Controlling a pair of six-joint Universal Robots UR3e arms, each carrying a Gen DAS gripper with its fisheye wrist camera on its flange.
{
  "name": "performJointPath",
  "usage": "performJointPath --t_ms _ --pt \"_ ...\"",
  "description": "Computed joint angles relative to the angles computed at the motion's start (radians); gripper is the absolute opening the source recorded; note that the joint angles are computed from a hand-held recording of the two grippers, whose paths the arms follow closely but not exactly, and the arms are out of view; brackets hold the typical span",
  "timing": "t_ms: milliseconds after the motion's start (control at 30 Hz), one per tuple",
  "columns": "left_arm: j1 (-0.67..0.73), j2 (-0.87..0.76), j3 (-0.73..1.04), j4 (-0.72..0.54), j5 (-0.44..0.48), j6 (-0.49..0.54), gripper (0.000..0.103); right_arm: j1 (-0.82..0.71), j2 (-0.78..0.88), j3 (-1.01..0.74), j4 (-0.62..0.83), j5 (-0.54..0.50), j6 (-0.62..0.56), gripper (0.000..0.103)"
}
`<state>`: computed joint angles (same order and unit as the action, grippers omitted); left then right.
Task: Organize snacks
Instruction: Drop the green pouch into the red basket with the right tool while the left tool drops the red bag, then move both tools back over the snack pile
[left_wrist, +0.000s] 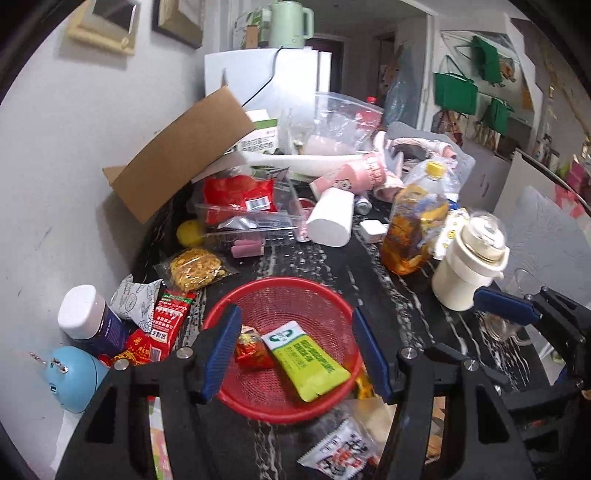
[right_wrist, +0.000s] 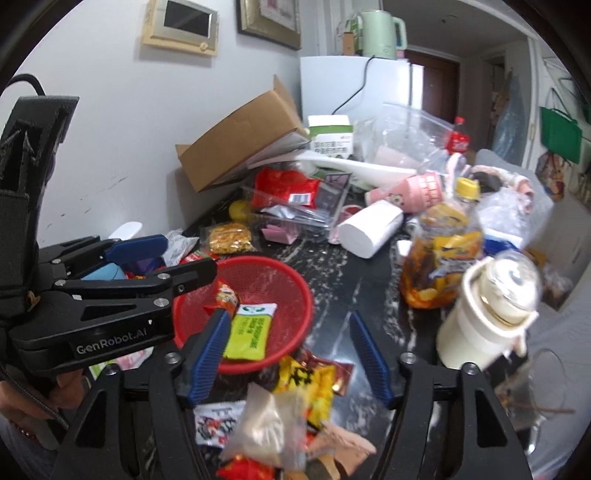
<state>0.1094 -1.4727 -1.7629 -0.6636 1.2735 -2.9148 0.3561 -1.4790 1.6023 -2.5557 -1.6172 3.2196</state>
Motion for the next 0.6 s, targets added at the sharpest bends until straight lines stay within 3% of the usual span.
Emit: performJointPath --t_ms 67,200,600 --pt "-0.018 0.032 -0.02 -0.001 -0.002 0.008 0.061 0.003 -0.047 0.046 -0.008 -0.024 0.013 0.075" --pt "-0.045 0.088 -0.063 0.01 0.002 0.014 0.073 0.002 -0.142 0.129 0.0 -0.052 0.039 0.082" --pt "-0.042 0.271 -0.211 -0.071 -0.075 0.072 0.073 0.031 -0.371 0.356 0.023 -0.133 0.102 0.085"
